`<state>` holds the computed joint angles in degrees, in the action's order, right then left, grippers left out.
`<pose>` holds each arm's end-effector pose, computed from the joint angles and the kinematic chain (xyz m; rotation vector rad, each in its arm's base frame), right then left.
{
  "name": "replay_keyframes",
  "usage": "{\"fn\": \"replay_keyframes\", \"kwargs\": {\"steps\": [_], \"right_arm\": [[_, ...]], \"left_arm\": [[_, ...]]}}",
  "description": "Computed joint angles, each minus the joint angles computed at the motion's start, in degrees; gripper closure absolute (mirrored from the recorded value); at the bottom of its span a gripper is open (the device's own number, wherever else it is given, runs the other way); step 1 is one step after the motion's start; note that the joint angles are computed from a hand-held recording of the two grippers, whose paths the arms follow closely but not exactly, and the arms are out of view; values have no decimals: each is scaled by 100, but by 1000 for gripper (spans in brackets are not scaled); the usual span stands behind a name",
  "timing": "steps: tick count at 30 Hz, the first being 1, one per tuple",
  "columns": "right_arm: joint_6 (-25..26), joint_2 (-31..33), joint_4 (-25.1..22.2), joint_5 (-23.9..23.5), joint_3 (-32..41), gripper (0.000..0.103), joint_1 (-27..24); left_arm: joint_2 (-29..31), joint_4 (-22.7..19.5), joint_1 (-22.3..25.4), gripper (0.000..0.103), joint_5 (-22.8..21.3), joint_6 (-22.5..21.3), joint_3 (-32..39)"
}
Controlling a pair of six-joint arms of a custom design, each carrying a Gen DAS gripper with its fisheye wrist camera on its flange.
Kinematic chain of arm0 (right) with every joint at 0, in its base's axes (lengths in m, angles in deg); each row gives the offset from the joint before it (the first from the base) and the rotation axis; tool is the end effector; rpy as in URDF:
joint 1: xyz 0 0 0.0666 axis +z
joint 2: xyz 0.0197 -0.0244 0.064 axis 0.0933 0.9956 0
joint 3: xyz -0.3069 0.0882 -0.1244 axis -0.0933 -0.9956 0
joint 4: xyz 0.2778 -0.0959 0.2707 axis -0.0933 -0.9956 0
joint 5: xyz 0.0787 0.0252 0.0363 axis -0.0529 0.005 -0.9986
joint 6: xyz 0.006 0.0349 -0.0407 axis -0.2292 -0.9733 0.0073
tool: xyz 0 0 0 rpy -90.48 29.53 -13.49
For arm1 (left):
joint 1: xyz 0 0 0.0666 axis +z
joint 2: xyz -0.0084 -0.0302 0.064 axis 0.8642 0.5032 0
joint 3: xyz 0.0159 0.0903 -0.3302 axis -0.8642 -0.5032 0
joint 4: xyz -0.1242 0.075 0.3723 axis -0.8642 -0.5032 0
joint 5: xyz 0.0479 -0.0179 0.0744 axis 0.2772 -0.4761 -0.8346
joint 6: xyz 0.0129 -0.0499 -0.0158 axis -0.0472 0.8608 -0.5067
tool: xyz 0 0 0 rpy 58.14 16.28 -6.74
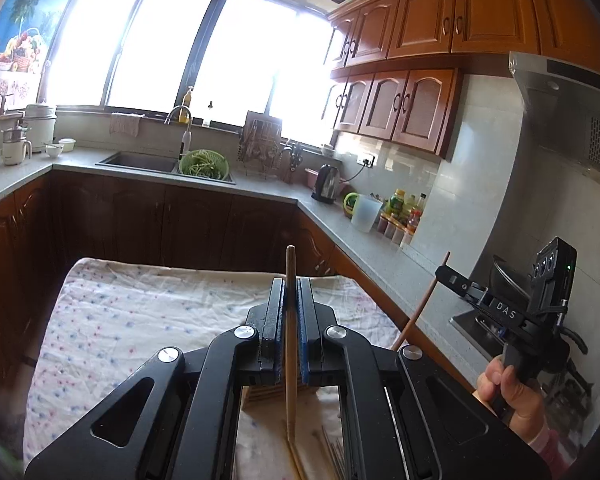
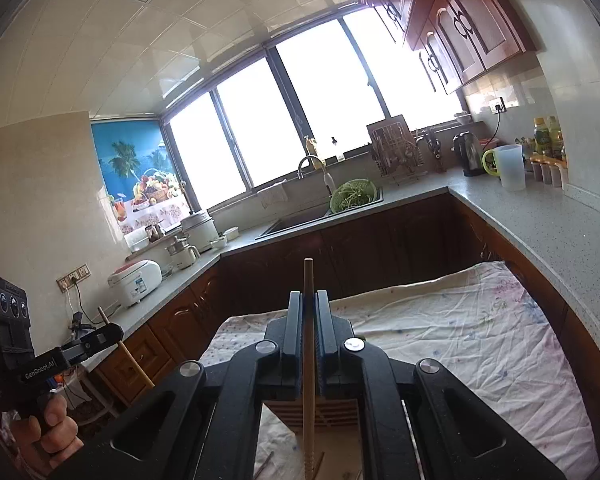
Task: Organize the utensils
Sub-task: 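Lift the left tool's chopstick into the wooden holder while the right tool inserts its own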
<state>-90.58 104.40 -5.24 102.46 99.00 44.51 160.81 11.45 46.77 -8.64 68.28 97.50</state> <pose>0.3132 0.2385 0.6825 0.0638 1.8220 0.5035 0.3464 -0.0897 0.7119 0.1954 1.9073 -0.5320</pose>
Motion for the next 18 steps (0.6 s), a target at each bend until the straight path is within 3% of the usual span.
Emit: {"fn": "replay_keyframes", "kwargs": {"steps": [8,13,18], "right_arm": [[73,695,422,-202,803,98,-621],[47,921,745,-191,612,98,-810],[-185,876,1188,-243,-115,98,-896]], "left_arm": [[848,540,152,98,-311,208,823],[856,1197,215,98,-379,547,211],[704,1760,132,98,-533,758,-624]]}}
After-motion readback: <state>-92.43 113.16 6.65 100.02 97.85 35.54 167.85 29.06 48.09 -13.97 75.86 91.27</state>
